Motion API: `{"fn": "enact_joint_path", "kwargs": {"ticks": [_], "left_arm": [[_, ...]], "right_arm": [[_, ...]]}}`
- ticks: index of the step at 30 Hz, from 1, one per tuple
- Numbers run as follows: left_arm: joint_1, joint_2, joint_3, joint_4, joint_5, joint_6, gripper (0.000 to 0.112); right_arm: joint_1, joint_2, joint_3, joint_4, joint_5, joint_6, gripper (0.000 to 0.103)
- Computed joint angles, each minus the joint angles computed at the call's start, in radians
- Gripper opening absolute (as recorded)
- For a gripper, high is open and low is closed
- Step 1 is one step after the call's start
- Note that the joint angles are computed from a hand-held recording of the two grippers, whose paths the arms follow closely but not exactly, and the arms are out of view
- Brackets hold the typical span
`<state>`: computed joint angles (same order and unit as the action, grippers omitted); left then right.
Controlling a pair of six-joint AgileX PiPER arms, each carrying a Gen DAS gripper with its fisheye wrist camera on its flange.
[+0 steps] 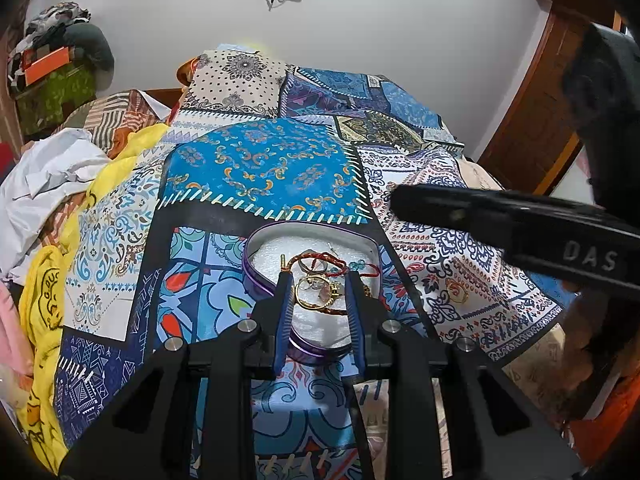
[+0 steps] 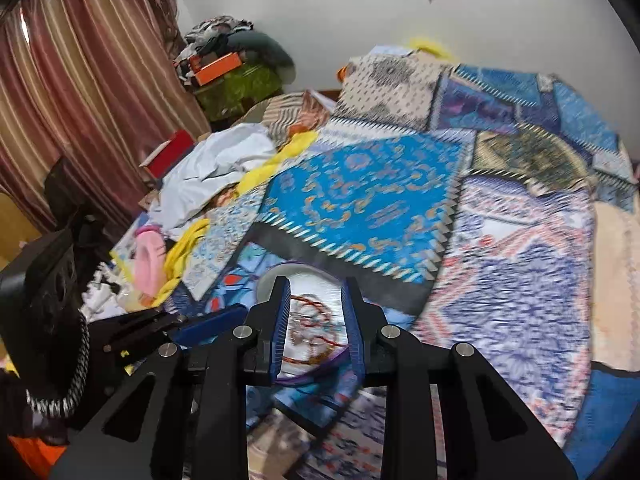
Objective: Organize jewelry
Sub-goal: 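Open both tools to drop the jewelry onto the white foam, then close the right tool on the last gold ring on the quilt, then carry the gold ring with the right tool into the tin and open it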
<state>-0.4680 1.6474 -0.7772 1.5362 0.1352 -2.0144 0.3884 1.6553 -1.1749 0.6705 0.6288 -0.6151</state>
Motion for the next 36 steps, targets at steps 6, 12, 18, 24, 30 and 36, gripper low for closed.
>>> {"fn": "enact_joint_path", "kwargs": {"ticks": [6, 12, 18, 24, 30, 36], "left_arm": [[-0.021, 0.011, -0.018, -0.116, 0.018, 0.124, 0.025], [-0.045, 0.027, -0.038, -0.253, 0.048, 0.261, 0.025], [-0.065, 0.03, -0.048, -0.345, 0.078, 0.363, 0.025], [-0.064, 0.037, -0.06, -0.483, 0.086, 0.506, 0.031], [-0.064, 0.04, -0.061, -0.504, 0.088, 0.522, 0.033], [-0.075, 0.01, -0.049, -0.506, 0.103, 0.519, 0.038]], "right_arm": [[-0.018, -0.11, 0.101, -0.224, -0.084, 0.109, 0.024], [-0.068, -0.15, 0.174, -0.262, -0.07, 0.09, 0.024], [-0.07, -0.136, 0.217, -0.232, -0.066, 0.047, 0.024], [-0.05, -0.112, 0.226, -0.226, -0.07, 0.033, 0.024], [-0.044, -0.103, 0.232, -0.217, -0.078, 0.006, 0.024], [-0.025, -0.099, 0.238, -0.241, -0.103, 0.023, 0.02]]}}
